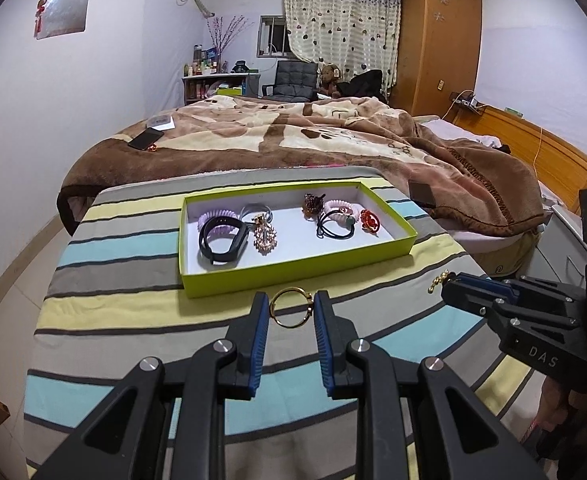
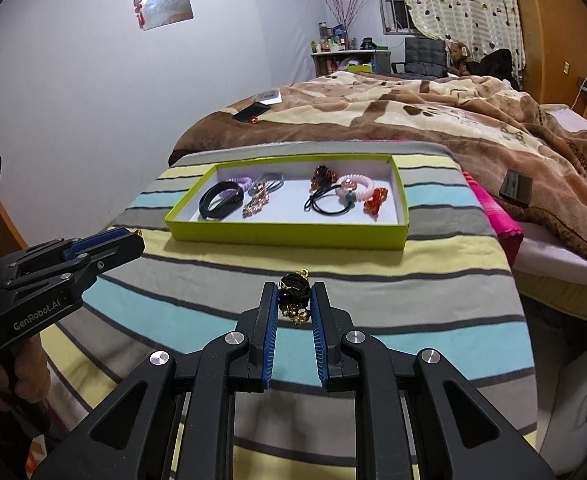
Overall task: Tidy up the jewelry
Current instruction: 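Carry the ring and charm into the green box and open both grippers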
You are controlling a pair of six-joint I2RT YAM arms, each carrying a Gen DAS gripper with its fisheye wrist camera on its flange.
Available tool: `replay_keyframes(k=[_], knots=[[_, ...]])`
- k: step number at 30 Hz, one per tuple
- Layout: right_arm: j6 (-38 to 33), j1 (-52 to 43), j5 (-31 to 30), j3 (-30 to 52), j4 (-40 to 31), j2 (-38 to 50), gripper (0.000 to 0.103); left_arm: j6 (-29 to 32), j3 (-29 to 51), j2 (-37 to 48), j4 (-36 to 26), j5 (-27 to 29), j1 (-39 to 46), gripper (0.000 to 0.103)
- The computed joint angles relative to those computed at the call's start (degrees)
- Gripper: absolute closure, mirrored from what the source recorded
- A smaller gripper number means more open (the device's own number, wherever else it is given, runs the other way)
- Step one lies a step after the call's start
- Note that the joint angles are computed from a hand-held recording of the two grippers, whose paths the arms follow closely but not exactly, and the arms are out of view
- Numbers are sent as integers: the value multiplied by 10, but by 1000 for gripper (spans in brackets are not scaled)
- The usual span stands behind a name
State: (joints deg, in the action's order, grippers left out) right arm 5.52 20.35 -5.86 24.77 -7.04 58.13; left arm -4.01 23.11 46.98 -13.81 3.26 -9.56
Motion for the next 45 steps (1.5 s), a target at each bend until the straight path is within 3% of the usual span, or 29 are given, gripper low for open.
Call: replay_keyframes(k=[14,27,36,45], knots=[[-31,-43,-25,77,46,113,86,25,75,147,77,-1,7,79],[-55,-64,-26,188,76,286,86,33,165,338,141,9,4,79],[-61,-65,-18,247,68,386,86,31,227,445,142,13,6,79],[-61,-75,-8,287,42,437,86,36,257,497,134,6,-5,79]])
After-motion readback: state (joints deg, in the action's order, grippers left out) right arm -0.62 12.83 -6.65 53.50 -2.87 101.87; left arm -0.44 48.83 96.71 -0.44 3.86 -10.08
